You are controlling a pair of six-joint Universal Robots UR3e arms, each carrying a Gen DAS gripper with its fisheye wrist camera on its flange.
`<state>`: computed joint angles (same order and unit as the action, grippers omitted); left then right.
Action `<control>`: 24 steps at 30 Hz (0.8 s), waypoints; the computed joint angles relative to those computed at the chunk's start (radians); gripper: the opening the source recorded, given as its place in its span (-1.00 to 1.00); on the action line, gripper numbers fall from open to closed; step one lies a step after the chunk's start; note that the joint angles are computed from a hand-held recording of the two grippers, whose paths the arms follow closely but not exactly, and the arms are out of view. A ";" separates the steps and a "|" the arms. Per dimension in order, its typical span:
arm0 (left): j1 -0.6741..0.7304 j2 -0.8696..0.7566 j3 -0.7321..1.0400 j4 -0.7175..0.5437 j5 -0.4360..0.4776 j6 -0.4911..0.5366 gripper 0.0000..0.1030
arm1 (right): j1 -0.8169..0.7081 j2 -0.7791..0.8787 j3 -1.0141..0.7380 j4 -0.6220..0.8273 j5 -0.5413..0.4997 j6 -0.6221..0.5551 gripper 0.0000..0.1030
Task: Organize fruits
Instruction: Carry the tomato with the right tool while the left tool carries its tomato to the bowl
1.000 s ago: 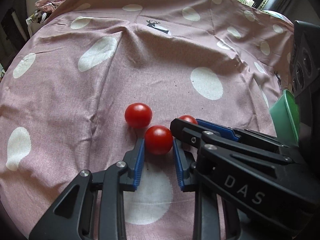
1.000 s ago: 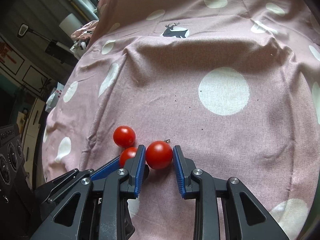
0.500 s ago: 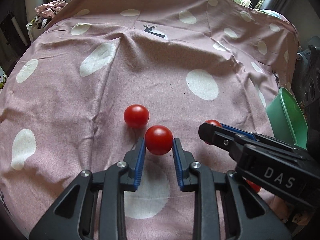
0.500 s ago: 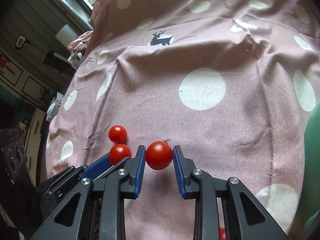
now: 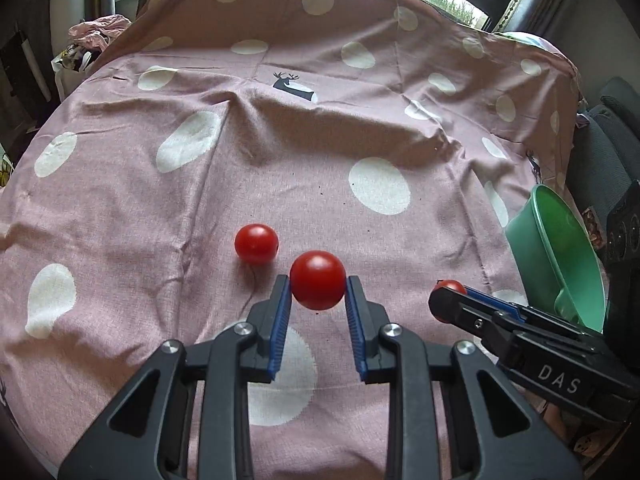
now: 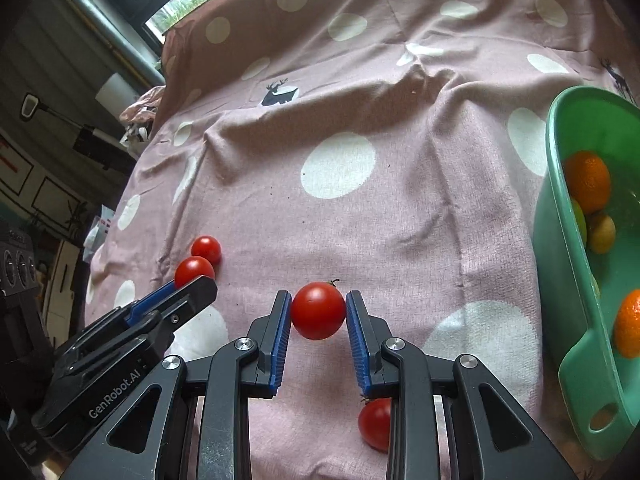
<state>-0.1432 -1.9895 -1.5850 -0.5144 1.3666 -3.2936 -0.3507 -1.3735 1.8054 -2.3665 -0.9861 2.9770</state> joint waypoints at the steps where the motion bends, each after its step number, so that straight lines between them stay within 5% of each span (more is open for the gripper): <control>1: 0.003 0.005 -0.006 0.009 -0.004 -0.005 -0.48 | -0.003 -0.002 0.000 0.005 0.004 -0.002 -0.42; 24: 0.012 0.103 -0.077 0.103 -0.080 -0.048 -0.48 | -0.123 -0.124 0.072 -0.024 0.091 0.013 -0.42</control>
